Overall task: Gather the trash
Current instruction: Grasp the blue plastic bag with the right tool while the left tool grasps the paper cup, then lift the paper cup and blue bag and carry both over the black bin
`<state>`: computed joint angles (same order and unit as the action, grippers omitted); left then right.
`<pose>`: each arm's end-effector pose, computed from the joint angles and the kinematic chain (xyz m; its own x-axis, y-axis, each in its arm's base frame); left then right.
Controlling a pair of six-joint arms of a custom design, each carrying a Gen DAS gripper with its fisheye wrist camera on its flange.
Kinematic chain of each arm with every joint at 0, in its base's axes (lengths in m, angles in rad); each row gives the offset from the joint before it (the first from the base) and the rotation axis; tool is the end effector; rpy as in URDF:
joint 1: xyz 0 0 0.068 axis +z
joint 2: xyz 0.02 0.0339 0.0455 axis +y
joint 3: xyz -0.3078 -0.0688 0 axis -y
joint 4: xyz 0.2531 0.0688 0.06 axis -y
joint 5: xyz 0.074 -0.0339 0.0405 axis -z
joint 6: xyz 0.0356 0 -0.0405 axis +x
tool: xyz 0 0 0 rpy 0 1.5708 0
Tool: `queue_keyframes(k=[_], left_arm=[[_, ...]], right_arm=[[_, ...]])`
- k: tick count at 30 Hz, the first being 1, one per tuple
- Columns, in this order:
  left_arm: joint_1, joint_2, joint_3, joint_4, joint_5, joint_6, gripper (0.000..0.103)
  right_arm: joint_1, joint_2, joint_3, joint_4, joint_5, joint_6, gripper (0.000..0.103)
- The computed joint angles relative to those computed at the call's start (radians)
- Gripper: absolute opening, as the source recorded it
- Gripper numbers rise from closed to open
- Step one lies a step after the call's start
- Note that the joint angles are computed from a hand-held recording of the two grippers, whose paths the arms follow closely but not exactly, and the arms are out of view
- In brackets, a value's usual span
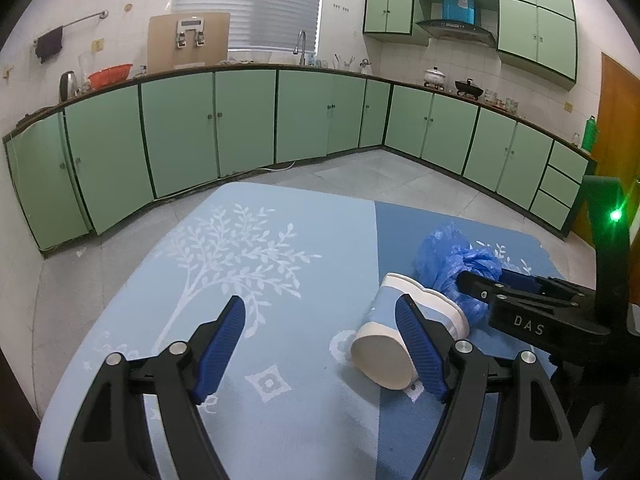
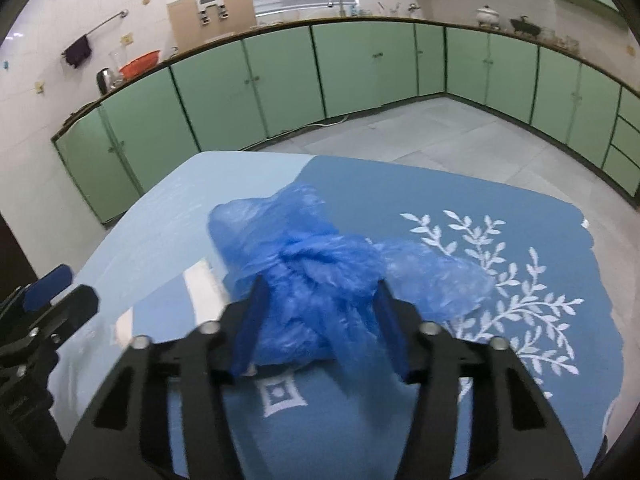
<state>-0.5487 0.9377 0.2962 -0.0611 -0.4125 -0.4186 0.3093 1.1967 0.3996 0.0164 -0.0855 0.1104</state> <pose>0.1422 -0.0702 0.1894 -0.5919 -0.0746 -0.8026 -0.0260 0.9970 -0.0735 0.1944 0.0653 0.1838 -0.7061 -0.1104 -0.6995 -0.2850 0.9485 0.1380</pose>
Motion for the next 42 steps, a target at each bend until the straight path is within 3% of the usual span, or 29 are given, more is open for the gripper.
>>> queue_keyframes(k=[8, 14, 20, 28, 30, 33, 35, 42], left_arm=[[-0.026, 0.024, -0.006, 0.019, 0.017, -0.019, 0.079], [-0.070, 0.069, 0.000, 0.056, 0.042, -0.028, 0.085], [-0.100, 0.209, 0.026, 0.111, 0.059, -0.016, 0.088], [-0.083, 0.357, 0.091, 0.112, 0.113, 0.013, 0.088], [-0.095, 0.373, 0.100, 0.105, 0.106, 0.011, 0.078], [-0.097, 0.364, 0.098, 0.111, 0.107, 0.007, 0.073], [-0.108, 0.341, 0.087, 0.115, 0.103, -0.003, 0.062], [-0.166, 0.206, 0.057, 0.066, 0.046, -0.071, 0.060]], right_arm=[[-0.057, -0.109, -0.021, -0.063, -0.072, -0.044, 0.012], [-0.156, -0.232, -0.029, -0.156, -0.116, -0.081, 0.012], [-0.271, -0.328, -0.031, -0.256, -0.172, -0.139, 0.012], [-0.330, -0.347, -0.041, -0.294, -0.203, -0.170, 0.012], [-0.335, -0.346, -0.045, -0.295, -0.209, -0.171, 0.012], [-0.349, -0.346, -0.048, -0.301, -0.222, -0.182, 0.012], [-0.346, -0.353, -0.048, -0.308, -0.223, -0.182, 0.012], [-0.386, -0.413, -0.023, -0.389, -0.265, -0.209, 0.012]])
